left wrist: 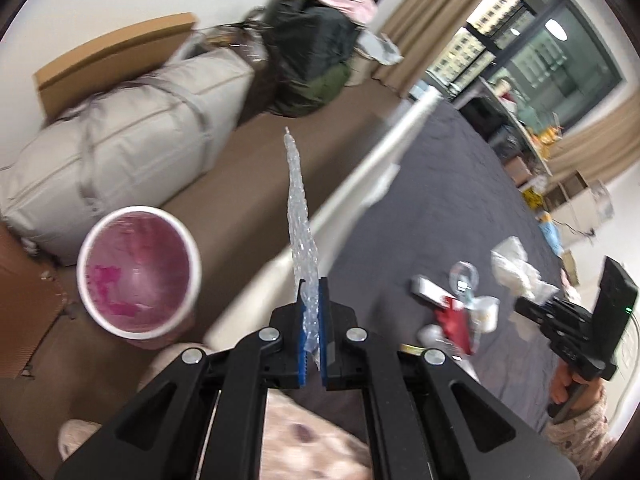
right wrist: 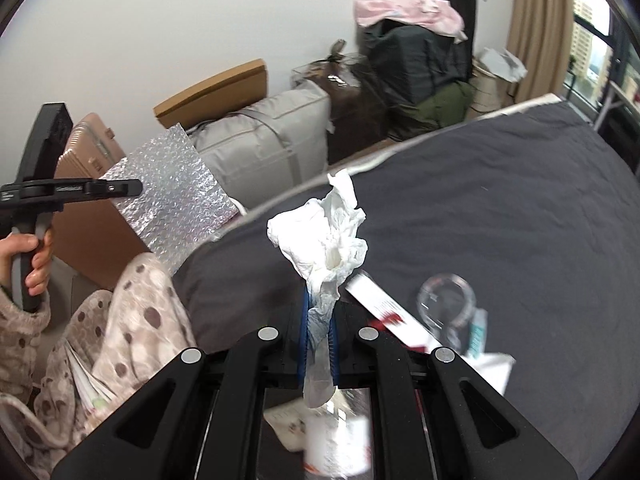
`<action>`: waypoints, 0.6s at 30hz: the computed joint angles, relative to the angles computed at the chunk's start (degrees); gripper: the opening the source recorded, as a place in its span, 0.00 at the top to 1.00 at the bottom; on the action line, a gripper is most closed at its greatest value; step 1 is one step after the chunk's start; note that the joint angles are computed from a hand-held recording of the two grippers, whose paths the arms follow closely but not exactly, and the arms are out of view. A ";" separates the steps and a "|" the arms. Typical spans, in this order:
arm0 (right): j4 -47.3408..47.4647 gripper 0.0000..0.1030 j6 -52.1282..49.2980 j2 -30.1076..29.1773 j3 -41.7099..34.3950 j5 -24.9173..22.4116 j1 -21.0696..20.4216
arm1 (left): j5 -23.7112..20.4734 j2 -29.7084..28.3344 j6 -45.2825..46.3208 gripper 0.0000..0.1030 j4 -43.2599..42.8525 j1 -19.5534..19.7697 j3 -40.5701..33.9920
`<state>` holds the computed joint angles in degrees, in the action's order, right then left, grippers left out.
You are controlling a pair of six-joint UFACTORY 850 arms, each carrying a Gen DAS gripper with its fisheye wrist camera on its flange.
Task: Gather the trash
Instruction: 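Carry the bubble wrap and tissue over the pink-lined bin with both tools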
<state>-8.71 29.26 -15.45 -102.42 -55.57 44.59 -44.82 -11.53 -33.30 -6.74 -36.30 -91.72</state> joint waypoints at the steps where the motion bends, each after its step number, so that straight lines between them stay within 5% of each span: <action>1: 0.37 0.93 -0.22 -0.22 -0.08 0.15 0.04 | 0.15 0.61 0.20 0.96 0.30 0.78 1.15; 18: 1.11 0.93 3.94 -14.20 -19.49 -8.63 2.65 | 1.57 -3.49 14.03 0.96 -6.27 15.31 10.81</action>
